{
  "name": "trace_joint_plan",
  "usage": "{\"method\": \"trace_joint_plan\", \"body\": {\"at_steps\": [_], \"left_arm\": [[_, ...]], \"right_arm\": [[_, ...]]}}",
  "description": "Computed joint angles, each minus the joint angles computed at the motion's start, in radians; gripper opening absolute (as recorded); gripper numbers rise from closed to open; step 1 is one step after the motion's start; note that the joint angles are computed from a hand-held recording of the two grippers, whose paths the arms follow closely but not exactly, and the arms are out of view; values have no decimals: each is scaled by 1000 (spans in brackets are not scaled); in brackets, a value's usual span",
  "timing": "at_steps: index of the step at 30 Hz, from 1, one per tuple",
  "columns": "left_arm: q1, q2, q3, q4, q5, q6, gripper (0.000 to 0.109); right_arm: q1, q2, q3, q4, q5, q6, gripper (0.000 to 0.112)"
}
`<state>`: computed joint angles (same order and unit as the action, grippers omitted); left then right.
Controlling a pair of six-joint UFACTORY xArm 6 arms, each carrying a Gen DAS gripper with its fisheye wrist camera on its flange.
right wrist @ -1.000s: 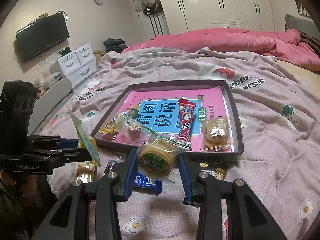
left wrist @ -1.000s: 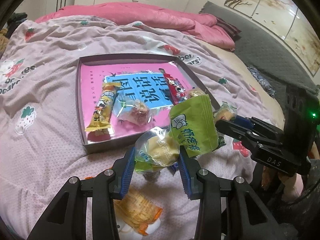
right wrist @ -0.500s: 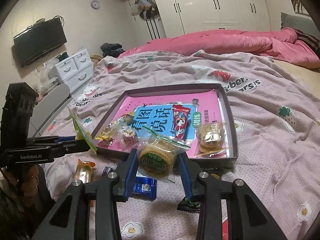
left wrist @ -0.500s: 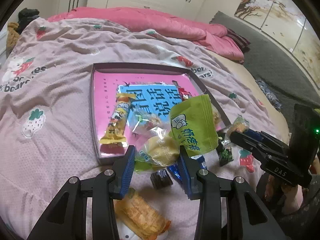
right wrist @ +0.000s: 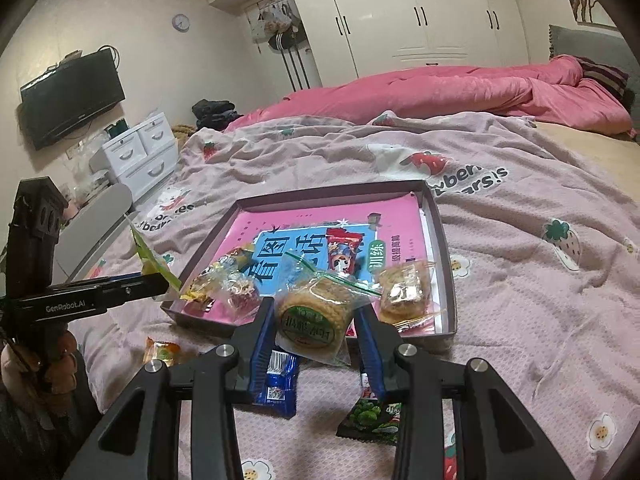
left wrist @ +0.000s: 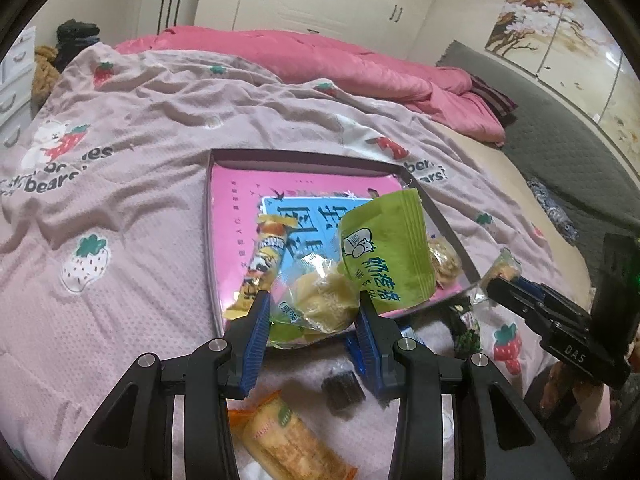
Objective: Organize snacks
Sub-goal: 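Lift and carry the green bag toward the tray with left tool while right tool carries the cookie bag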
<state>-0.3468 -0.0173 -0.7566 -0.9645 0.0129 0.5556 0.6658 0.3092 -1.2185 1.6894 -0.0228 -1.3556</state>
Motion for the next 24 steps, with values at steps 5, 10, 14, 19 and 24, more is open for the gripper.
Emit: {"method": "trace_joint_plan", "body": {"at_steps": [5,10,14,19,24], "left_arm": [[1,34,-32,-48,-13,30,43],[0,64,-47,-11,-23,-5,43],[3,82,-47,59,-26,-65,43],[9,104,-48,158,-32,-147,43],[12,123,-54,208,-30,-187,43]], "right_arm": [[-3,10,-15,13,-3,-13,40],[-11,20,-33,46,-3,-47,40],[-20,29,-50,74,-4,-69,40],[-23,41,-63,69,-7,-60,40],[-26,43,-71,88,-3,-83,40]]}}
